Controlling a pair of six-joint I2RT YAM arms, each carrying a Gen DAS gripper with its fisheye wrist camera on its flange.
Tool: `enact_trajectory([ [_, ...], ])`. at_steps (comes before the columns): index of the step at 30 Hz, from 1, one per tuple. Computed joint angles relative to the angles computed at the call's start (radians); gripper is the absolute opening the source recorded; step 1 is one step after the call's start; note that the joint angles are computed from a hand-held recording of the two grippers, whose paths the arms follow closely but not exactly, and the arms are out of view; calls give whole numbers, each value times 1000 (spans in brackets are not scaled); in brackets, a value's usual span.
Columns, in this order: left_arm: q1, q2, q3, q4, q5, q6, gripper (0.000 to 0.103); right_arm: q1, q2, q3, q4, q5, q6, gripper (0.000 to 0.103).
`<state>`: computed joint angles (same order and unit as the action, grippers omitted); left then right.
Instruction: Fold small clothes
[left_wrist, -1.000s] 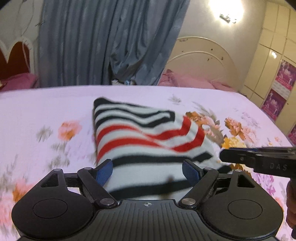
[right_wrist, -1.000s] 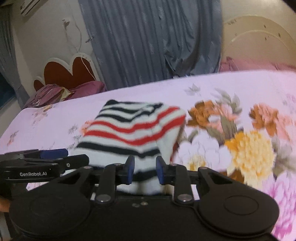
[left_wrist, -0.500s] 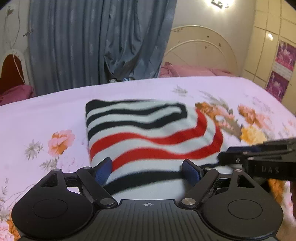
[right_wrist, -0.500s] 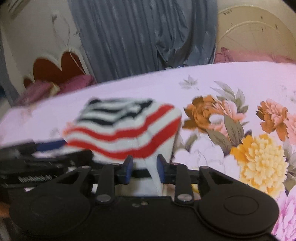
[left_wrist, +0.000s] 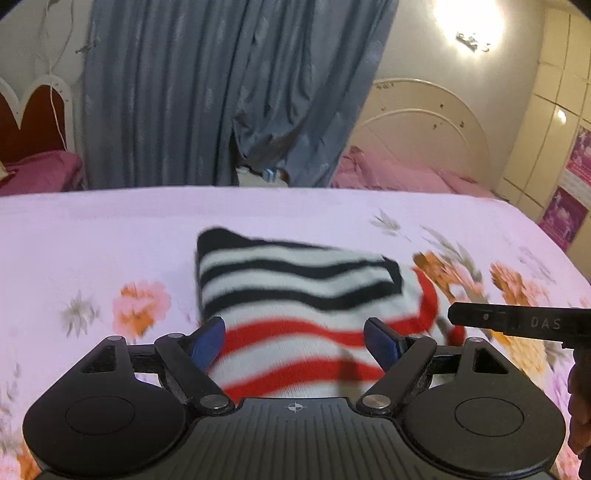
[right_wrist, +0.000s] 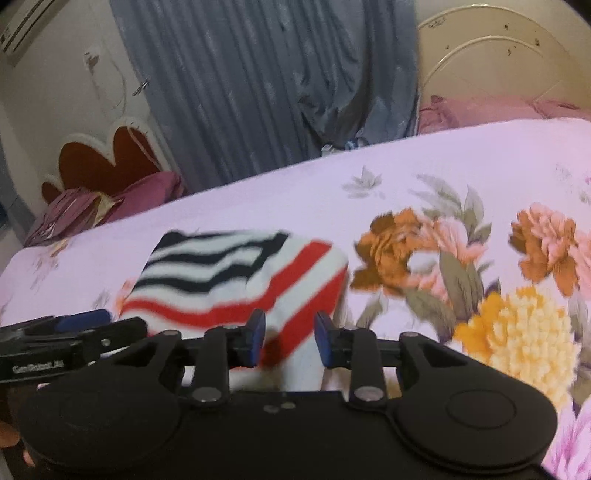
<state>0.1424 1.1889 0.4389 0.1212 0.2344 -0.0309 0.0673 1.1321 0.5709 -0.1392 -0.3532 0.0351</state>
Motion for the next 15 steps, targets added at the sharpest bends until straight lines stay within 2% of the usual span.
enact_trajectory([
  [5,-29,198,119,47,-20,-55,81,75,150,82,74,60,25,28],
  [9,-47,321,160,89,-50,-46,81,125,244,123,108,126,-13,26],
  [15,-25,377,167,122,-20,-50,81,114,320,125,179,135,-55,25],
])
